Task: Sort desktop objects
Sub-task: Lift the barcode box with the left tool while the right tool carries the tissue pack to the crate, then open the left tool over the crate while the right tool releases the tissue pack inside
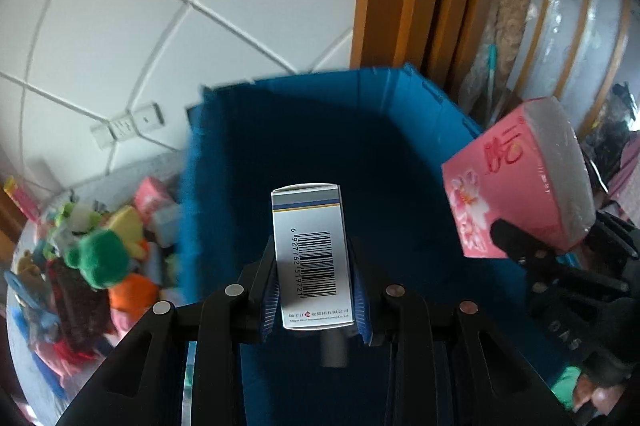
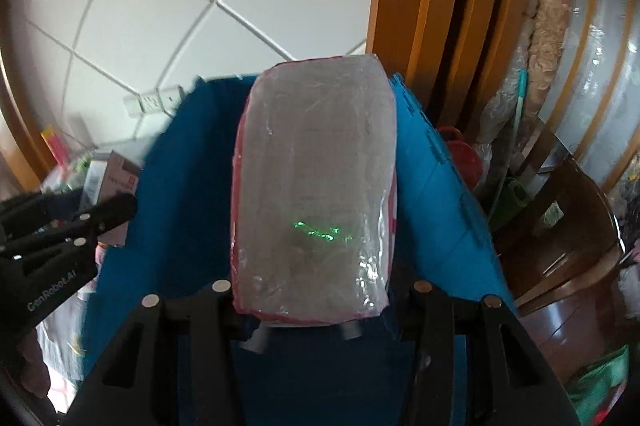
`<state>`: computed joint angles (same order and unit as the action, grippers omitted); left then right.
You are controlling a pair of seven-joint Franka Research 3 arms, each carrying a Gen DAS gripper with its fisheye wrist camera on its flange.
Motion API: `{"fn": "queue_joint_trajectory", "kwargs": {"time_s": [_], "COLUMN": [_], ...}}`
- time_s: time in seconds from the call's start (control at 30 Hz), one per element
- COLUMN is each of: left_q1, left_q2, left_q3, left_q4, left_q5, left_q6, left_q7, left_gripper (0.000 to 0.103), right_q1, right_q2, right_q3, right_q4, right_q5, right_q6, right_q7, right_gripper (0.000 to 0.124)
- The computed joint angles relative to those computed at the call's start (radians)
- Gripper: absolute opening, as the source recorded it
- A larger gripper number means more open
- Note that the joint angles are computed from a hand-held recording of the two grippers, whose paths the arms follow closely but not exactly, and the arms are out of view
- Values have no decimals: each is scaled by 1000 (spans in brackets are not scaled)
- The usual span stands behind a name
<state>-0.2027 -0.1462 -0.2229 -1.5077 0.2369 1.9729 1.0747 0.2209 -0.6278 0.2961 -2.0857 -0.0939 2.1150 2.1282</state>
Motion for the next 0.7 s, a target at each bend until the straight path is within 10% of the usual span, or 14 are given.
{"fn": "queue_joint_trajectory", "kwargs": {"time_s": [0.23,0.7], "left_q1": [-61,-137], "left_q2": [355,493], "left_q3": [-4,11], "left_q4": [378,346], "left_q5": [89,69], "left_q6": [-294,-505], "left_q7": [-88,-78], "left_gripper": [30,31], "right_q1": [38,85], "right_q2": [203,519], "right_q3": [-136,-179], "right_q4": [42,110], "right_q5": [101,157], "right_q6": [-34,-297], "right_q7": [-266,-483], "right_gripper": [46,46]}}
